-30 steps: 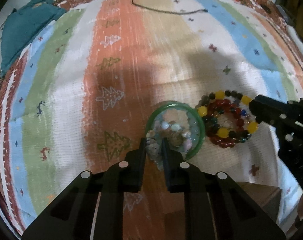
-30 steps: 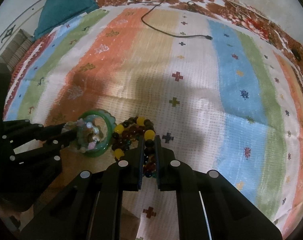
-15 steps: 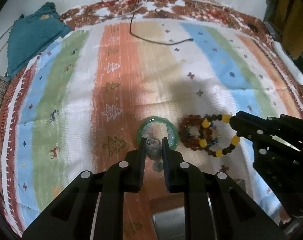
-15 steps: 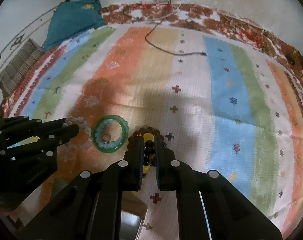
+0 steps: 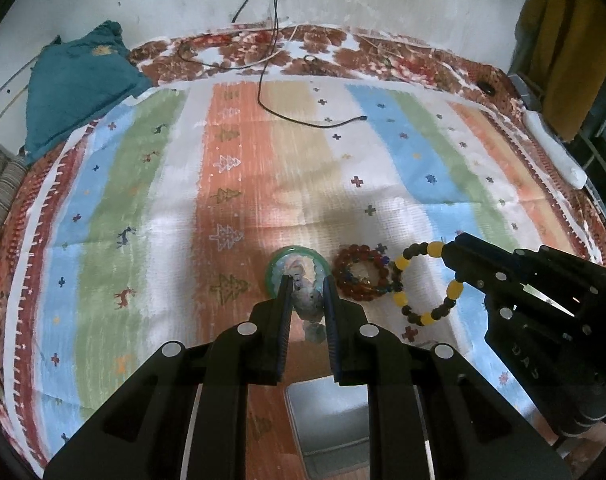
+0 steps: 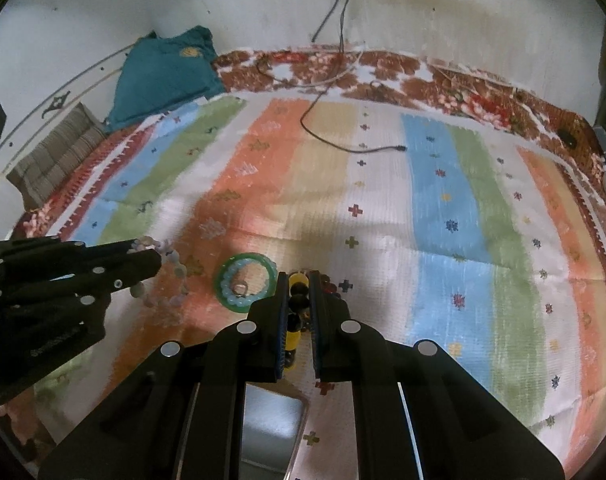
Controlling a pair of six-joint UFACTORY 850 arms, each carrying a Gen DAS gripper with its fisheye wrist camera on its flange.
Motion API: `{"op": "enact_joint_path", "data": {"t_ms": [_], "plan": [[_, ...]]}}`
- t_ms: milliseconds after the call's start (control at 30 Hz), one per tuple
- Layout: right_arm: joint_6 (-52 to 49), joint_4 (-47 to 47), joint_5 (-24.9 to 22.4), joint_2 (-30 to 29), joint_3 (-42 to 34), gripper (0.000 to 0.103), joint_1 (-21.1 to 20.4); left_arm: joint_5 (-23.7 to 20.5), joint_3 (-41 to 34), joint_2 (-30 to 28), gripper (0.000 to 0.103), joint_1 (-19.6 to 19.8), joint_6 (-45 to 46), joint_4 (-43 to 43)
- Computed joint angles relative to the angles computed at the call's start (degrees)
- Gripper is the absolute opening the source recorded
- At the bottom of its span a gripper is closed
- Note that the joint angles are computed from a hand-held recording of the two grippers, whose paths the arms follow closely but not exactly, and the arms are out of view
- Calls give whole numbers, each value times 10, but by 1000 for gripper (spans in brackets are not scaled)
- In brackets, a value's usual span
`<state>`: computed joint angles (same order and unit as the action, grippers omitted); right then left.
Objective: Organize jewelry
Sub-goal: 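Carry both held items over the silver tin and lower them inside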
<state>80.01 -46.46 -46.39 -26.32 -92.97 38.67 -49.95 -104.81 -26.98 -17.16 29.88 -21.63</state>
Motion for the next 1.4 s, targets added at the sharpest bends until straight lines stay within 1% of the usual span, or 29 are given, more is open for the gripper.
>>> {"op": "enact_joint_path", "data": {"t_ms": [200,567,1067,1400], "plan": [[27,-24,-3,13,13,11,14,16,35,33,15,3,27,-19],[54,-53,-15,25,24,11,39,20,84,77,15,14,74,-69],[81,-63,-23,37,45,11,70,39,155,129,15,20,112,-88],[96,-68,-22,45,57,11,82,41,184,149,15,24,129,-103]]}}
